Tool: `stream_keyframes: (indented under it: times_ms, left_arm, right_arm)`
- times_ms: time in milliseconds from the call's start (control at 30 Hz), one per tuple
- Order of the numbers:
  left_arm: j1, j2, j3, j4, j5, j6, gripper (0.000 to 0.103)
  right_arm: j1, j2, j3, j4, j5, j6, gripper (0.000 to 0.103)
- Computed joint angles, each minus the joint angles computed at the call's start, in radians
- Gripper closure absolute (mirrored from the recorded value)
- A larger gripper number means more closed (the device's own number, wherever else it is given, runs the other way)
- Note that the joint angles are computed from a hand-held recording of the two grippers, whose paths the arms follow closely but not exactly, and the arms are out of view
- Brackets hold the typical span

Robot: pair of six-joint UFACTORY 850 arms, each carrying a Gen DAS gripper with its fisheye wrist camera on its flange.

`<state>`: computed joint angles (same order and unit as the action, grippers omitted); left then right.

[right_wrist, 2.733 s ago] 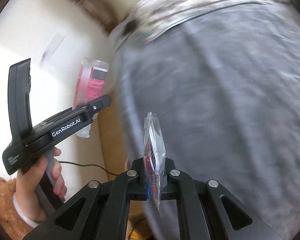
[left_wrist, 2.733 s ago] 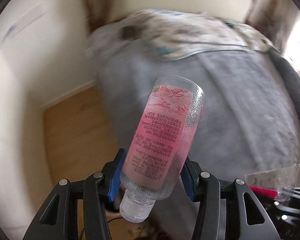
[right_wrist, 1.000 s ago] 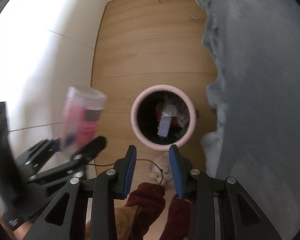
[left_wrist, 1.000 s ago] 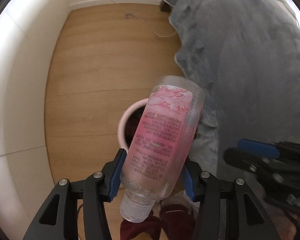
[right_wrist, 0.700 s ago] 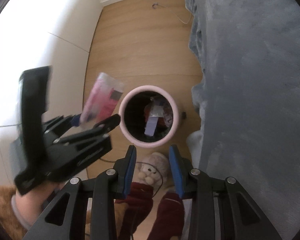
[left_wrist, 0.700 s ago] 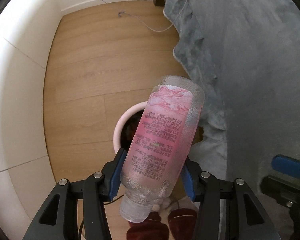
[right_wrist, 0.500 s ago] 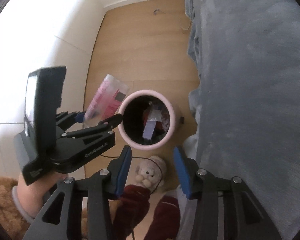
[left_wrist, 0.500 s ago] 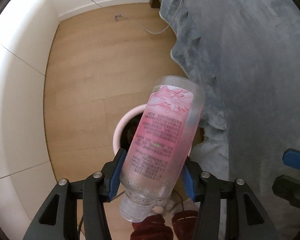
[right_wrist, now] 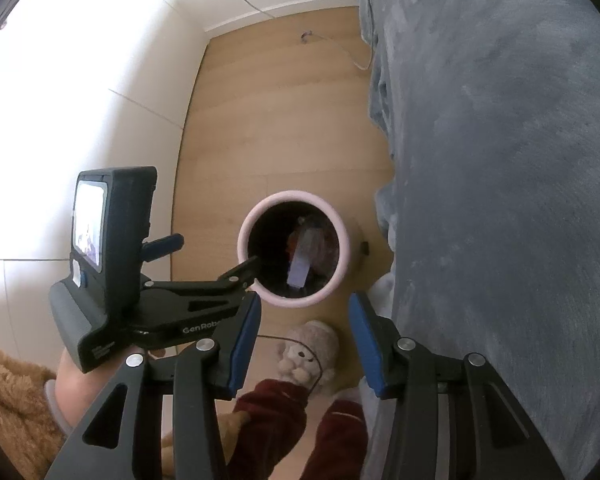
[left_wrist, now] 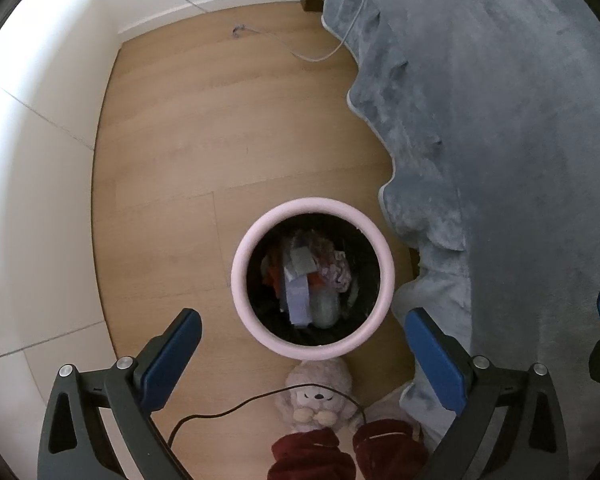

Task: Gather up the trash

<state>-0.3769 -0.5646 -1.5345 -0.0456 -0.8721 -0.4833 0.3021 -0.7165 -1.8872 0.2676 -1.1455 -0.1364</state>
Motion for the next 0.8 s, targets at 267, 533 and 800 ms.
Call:
stream_keyframes:
  times_ms: [267,533,800]
  left_arm:
    - [-0.005,0.071,0.077,0.080,0.121,0.011,0.002]
    - [0.009,0.209,0.202,0.157,0.295,-0.061,0.002]
    - [-0.038,0.381,0.344,0.600,0.395,-0.433,0.002]
  right_arm:
    - [-0.002,0.061,0.100,0.057,0.116,-0.021,0.055]
    - [0.013,0.169,0.274,0.136,0.309,-0.107,0.054]
    - [0.077,0.378,0.545,0.144,0.718,-0.400,0.042]
